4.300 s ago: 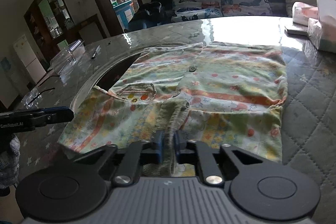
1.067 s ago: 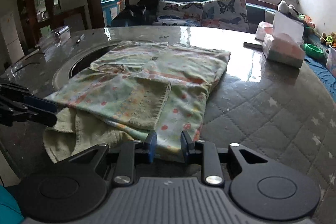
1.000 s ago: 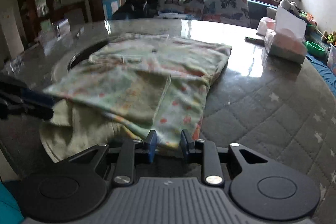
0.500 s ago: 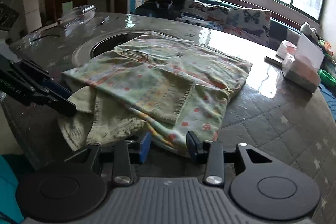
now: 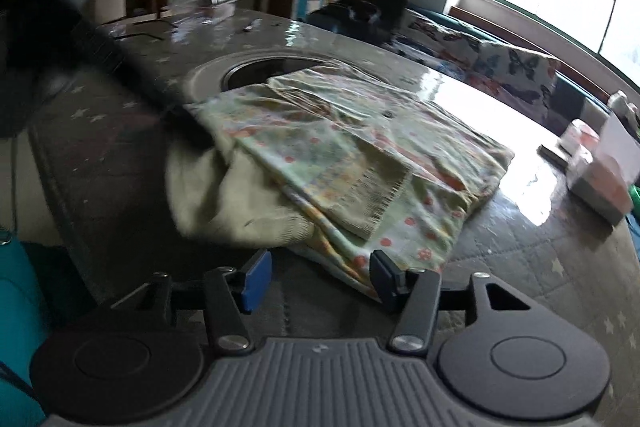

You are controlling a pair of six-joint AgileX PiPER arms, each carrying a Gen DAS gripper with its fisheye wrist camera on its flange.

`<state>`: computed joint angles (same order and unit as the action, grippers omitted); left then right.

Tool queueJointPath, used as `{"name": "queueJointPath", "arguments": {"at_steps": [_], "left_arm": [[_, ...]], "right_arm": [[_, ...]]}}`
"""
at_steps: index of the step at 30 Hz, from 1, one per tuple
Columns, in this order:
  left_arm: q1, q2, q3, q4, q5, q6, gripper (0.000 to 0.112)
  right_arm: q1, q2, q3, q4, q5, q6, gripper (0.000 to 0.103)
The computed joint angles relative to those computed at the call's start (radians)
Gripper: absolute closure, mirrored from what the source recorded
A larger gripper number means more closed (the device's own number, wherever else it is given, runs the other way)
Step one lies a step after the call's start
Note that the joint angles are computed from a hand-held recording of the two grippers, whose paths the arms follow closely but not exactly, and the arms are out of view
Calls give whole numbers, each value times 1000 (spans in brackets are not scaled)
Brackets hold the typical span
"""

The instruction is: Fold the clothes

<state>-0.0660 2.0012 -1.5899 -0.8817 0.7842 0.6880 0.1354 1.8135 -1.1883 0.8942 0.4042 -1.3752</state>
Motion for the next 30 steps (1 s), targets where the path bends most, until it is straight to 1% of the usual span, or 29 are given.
{"name": "queueJointPath", "arguments": {"at_steps": [2, 5, 7, 8, 10, 12, 14, 15, 16, 17, 18, 19, 20, 22, 23, 28, 30], "left_arm": [[8, 24, -66, -3, 18, -27, 98], [15, 76, -176, 14, 61, -83, 98], [13, 99, -216, 31, 74, -101, 98], [12, 110, -236, 40, 81, -110, 98], [13, 118, -247, 48, 86, -110, 98], [20, 110, -227, 46, 82, -90, 97], [30, 92, -191, 41, 68, -58, 96], [40, 70, -153, 31, 51, -26, 92], [50, 49, -115, 21, 34, 7, 82], [60, 28, -79, 10, 18, 40, 77], [70, 0, -32, -9, -12, 87, 70], [80, -26, 15, -30, -42, 137, 66], [87, -55, 65, -52, -79, 194, 65], [88, -97, 150, -80, -158, 288, 59], [84, -110, 184, -85, -197, 326, 58], [46, -110, 254, -108, -324, 479, 58], [28, -106, 278, -142, -378, 567, 58]], "right_arm": [[2, 4, -5, 23, 10, -40, 44], [16, 24, -26, 74, 1, -87, 44], [25, 49, -54, 141, -4, -137, 44], [30, 67, -78, 142, -2, -123, 45], [41, 105, -136, 113, 8, -60, 49], [37, 150, -218, 37, 64, 68, 54], [29, 192, -300, -35, 125, 205, 68], [25, 206, -331, -61, 145, 259, 69], [18, 217, -354, -63, 165, 284, 73], [9, 224, -373, -55, 185, 292, 78], [1, 229, -389, -51, 202, 303, 80], [-5, 232, -403, -49, 218, 316, 81], [-9, 234, -412, -49, 229, 328, 82], [-11, 235, -423, -44, 238, 348, 83], [-12, 238, -431, -39, 243, 356, 83], [-14, 250, -461, -27, 243, 399, 85], [-12, 248, -462, -28, 237, 405, 85]]}}
